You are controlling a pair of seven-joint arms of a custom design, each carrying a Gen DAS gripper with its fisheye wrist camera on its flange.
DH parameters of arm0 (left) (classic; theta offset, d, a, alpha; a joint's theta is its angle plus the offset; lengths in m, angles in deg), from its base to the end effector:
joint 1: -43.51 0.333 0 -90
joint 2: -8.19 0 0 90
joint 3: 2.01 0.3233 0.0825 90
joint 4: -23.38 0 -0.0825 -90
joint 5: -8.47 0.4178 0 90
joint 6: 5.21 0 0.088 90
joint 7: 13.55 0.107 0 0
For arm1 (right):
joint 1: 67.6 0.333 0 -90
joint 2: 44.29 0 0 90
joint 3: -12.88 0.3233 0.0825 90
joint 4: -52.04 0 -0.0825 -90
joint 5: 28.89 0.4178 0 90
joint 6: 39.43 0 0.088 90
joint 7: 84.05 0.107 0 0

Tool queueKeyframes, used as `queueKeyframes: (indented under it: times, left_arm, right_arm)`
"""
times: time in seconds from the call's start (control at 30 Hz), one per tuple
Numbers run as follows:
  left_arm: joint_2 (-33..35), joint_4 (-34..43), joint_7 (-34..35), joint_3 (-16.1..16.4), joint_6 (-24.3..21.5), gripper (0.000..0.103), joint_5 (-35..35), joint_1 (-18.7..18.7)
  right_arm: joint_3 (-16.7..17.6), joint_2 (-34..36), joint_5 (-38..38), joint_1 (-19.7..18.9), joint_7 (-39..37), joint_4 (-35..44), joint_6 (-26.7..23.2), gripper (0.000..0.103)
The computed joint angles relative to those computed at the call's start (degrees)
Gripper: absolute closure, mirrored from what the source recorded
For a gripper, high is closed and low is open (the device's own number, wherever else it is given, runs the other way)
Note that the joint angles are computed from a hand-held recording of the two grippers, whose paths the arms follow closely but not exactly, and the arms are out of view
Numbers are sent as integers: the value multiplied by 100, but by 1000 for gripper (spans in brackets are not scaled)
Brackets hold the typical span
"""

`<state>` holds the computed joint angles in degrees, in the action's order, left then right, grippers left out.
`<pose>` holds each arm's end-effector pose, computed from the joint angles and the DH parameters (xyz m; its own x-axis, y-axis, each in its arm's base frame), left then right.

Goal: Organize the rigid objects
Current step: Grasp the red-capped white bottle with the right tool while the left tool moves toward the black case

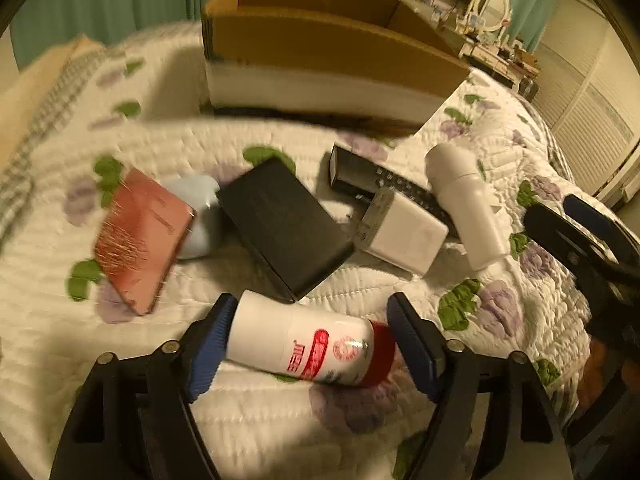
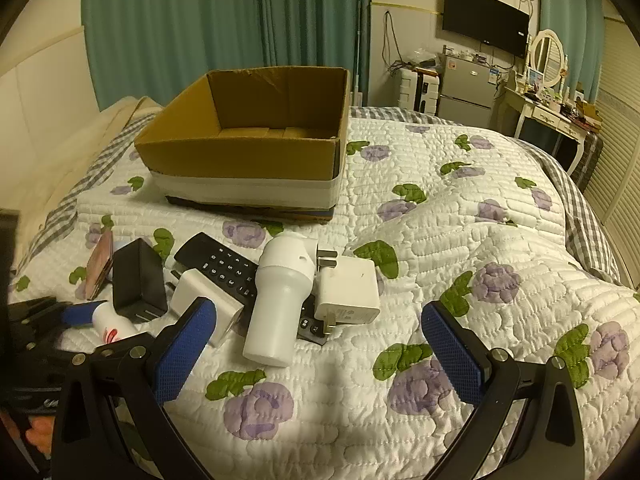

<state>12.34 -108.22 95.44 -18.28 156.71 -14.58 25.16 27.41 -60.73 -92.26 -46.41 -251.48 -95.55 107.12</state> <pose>0.4886 -0.3124 0.3490 -0.5688 -0.8083 0.1521 -0.7655 0.4526 -0.4573 0.3714 0.2799 0.3628 -0.2683 -0.9632 -0.0157 -0.6736 0.1992 -0.7118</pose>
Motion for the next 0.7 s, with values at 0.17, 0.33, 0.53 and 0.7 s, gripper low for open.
queueKeyframes:
  times: [0.17,0.33,0.53,0.7]
  left_arm:
    - [60,195,91,7,-476,19,-369,114]
    - [-615,-290,-676,105,-206,19,403,105]
    - [-958,-629,-1197,181,285,19,1409,338]
    - [-963,-615,-1528,205,366,19,1752,482]
  right_arm:
    - [35,9,4,59,-124,58,-80,0]
    - [94,-95,-262,85,-124,46,-74,0]
    - [-14,449,-619,120,-485,420,803,0]
    - [-181,1284,-410,288,-1330,1036,1433,1]
